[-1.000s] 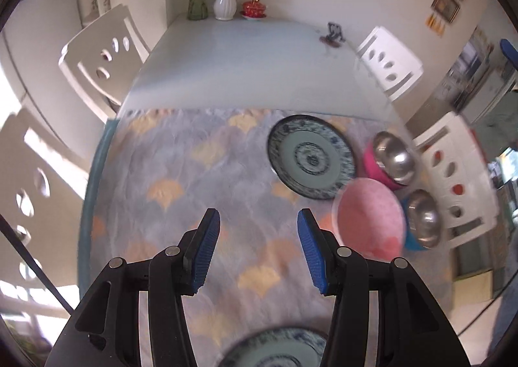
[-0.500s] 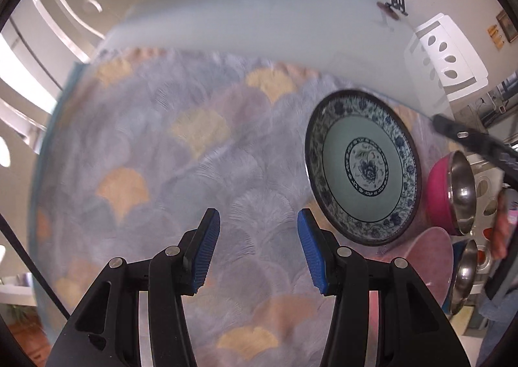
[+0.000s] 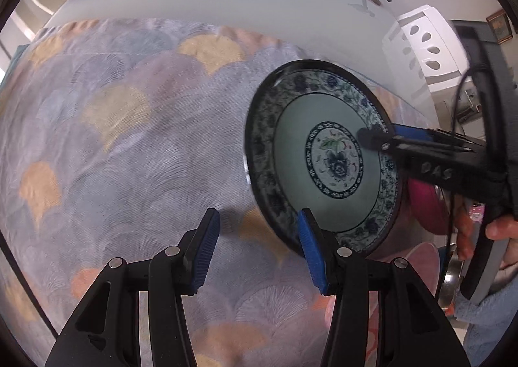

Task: Organize plates and bowls

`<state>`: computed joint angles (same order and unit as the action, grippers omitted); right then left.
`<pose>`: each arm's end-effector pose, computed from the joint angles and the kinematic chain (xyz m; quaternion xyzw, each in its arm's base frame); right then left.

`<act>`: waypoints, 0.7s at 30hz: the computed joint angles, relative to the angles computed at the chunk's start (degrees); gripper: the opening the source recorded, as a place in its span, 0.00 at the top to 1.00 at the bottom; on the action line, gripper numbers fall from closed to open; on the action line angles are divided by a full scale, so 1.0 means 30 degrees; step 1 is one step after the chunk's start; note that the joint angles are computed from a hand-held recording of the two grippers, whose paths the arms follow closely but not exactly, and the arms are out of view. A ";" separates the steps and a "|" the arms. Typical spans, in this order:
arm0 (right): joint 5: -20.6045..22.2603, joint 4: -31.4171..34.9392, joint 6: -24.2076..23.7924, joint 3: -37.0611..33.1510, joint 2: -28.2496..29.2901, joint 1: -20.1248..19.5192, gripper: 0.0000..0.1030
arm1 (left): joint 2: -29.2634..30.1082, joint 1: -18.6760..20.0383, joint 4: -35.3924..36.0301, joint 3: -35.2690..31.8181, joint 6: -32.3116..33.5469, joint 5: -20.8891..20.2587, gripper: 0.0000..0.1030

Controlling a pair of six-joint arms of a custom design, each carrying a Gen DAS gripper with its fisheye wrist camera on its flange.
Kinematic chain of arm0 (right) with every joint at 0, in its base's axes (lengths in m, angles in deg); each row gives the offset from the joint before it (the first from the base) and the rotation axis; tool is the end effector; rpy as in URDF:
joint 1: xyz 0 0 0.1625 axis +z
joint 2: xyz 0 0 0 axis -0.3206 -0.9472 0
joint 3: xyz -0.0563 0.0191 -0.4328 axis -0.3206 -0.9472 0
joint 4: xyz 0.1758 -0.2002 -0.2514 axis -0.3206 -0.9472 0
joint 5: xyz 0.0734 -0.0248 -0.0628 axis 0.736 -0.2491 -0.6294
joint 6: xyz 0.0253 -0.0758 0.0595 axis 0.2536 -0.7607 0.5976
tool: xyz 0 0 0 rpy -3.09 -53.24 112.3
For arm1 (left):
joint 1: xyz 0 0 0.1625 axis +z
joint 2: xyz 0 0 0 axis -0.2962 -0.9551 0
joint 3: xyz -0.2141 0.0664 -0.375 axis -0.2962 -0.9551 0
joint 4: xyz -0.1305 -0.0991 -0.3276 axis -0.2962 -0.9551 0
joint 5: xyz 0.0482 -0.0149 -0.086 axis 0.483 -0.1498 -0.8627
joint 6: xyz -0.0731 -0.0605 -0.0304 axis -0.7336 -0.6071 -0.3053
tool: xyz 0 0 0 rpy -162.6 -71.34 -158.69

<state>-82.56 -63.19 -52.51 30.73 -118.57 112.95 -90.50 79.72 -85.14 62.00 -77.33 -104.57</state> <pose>0.1175 -0.6984 0.1271 -0.0098 -0.9279 0.0997 0.3591 -0.1718 -0.7012 0.0444 0.1889 0.9607 -0.0022 0.2037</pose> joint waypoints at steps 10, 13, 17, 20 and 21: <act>0.3296 0.2166 0.1102 -0.0179 -0.0937 -0.0690 0.65 | -0.0100 0.0126 -0.0429 0.0166 0.0212 -0.0358 0.52; 0.3787 0.1214 0.1259 0.0543 -0.1325 -0.0790 0.75 | -0.0367 0.0160 -0.0310 0.0294 -0.0208 -0.0214 0.52; 0.5496 -0.0083 0.1662 0.1572 -0.1991 -0.0951 0.83 | -0.1145 0.0404 -0.1069 0.0542 -0.0657 -0.0695 0.52; 0.5427 -0.0746 0.1489 0.2210 -0.2111 -0.0516 0.83 | -0.1618 0.0207 -0.1687 0.0930 -0.0494 0.0120 0.52; 0.5564 -0.0893 0.1505 0.2268 -0.2061 -0.0375 0.83 | -0.1822 0.0037 -0.1900 0.1209 -0.0301 0.0766 0.52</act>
